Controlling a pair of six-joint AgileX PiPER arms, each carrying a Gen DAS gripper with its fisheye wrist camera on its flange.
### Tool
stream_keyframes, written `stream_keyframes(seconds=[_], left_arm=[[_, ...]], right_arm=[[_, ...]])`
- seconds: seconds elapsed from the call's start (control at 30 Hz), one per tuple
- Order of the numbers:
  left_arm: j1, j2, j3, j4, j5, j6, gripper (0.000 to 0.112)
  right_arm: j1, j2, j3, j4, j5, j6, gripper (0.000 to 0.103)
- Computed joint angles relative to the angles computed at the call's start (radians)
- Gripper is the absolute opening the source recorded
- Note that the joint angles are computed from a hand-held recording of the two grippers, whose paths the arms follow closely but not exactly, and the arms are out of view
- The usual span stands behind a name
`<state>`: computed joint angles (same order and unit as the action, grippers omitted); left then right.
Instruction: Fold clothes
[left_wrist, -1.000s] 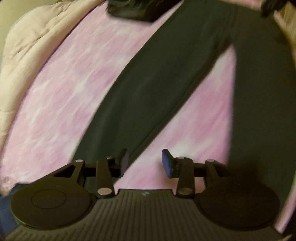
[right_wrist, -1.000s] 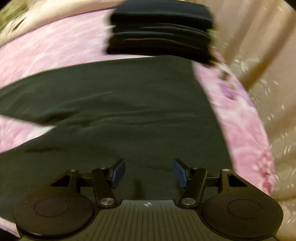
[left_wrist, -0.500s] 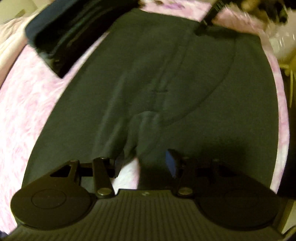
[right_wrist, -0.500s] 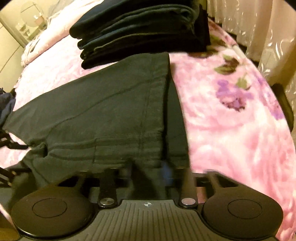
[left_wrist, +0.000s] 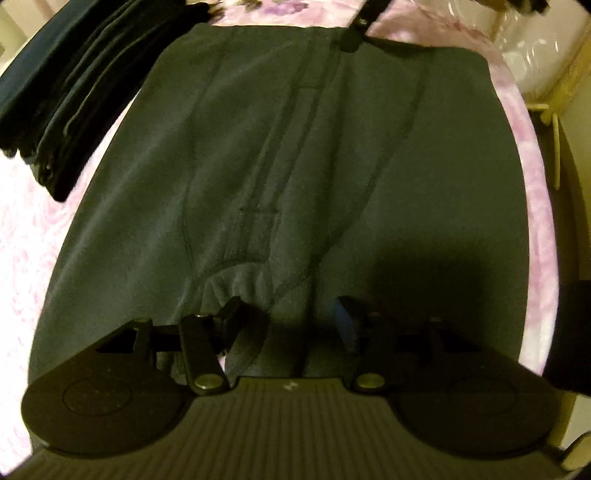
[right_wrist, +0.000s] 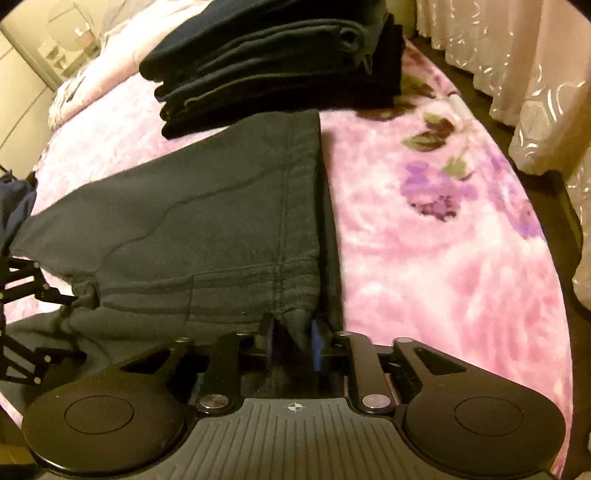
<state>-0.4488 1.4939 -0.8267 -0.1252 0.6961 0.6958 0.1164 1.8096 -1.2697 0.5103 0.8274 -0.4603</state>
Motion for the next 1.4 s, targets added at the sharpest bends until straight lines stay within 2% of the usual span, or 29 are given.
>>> stream_keyframes(seconds=[0.07, 0.23, 0.27, 0.3, 0.37, 0.43, 0.57, 0.6, 0.63, 0.67, 0.73, 0.8, 0.9, 1.03, 1.07, 1.1, 1.13, 1.17, 1.27, 1.4], left_arm=[[0.0, -0.007, 0.009, 0.014, -0.01, 0.006, 0.051], [-0.014, -0.1, 0.038, -0.049, -0.02, 0.062, 0.051], [-0.021, -0.105, 0.036, -0.073, -0.019, 0.079, 0.051], [-0.029, -0.1, 0.034, -0.105, -0.014, 0.101, 0.051], [-0.05, -0.089, 0.04, -0.148, -0.004, 0.138, 0.051], [-0.085, -0.056, 0.038, -0.172, -0.014, 0.165, 0.051], [-0.169, -0.005, 0.037, -0.156, -0.051, 0.09, 0.051], [-0.178, 0.0, 0.037, -0.153, -0.057, 0.071, 0.051], [-0.187, 0.005, 0.037, -0.149, -0.062, 0.053, 0.051], [-0.196, 0.009, 0.037, -0.146, -0.067, 0.035, 0.051], [-0.213, 0.034, 0.027, -0.148, -0.086, 0.025, 0.05], [-0.215, 0.039, 0.018, -0.209, -0.091, 0.091, 0.05], [-0.252, 0.084, -0.018, -0.257, -0.103, 0.079, 0.051], [-0.264, 0.103, -0.048, -0.231, -0.094, 0.003, 0.053], [-0.254, 0.083, -0.043, -0.215, -0.086, -0.02, 0.053], [-0.241, 0.059, -0.035, -0.198, -0.079, -0.041, 0.053], [-0.222, 0.037, -0.026, -0.173, -0.076, -0.07, 0.053], [-0.197, 0.01, -0.01, -0.138, -0.076, -0.111, 0.053], [-0.09, -0.07, 0.049, -0.042, -0.061, -0.219, 0.053], [0.036, -0.11, 0.129, 0.04, -0.06, -0.271, 0.053]], right_arm=[[-0.028, -0.013, 0.004, 0.034, 0.023, 0.02, 0.022], [-0.023, -0.124, 0.095, -0.027, 0.083, 0.051, 0.023], [-0.024, -0.152, 0.13, -0.03, 0.082, 0.054, 0.026], [-0.025, -0.179, 0.162, -0.034, 0.081, 0.059, 0.036], [-0.031, -0.22, 0.211, -0.031, 0.074, 0.07, 0.044], [-0.036, -0.248, 0.242, -0.03, 0.077, 0.069, 0.044], [-0.059, -0.276, 0.268, -0.022, 0.108, 0.052, 0.043], [-0.07, -0.277, 0.269, -0.012, 0.122, 0.047, 0.042], [-0.076, -0.27, 0.267, -0.01, 0.132, 0.046, 0.03], [-0.072, -0.263, 0.264, -0.025, 0.133, 0.053, 0.003], [-0.09, -0.256, 0.24, -0.047, 0.163, 0.029, 0.001], [-0.127, -0.26, 0.21, -0.058, 0.202, -0.016, 0.001], [-0.212, -0.251, 0.206, -0.025, 0.248, -0.074, 0.001], [-0.15, -0.248, 0.219, -0.031, 0.193, -0.024, 0.002], [-0.123, -0.252, 0.213, -0.048, 0.179, 0.005, 0.003], [-0.099, -0.257, 0.205, -0.07, 0.17, 0.031, 0.016], [-0.075, -0.268, 0.2, -0.093, 0.158, 0.053, 0.022], [-0.05, -0.288, 0.203, -0.113, 0.136, 0.071, 0.034], [0.023, -0.32, 0.193, -0.142, 0.082, 0.113, 0.037], [0.103, -0.252, 0.166, -0.019, 0.008, 0.08, 0.037]])
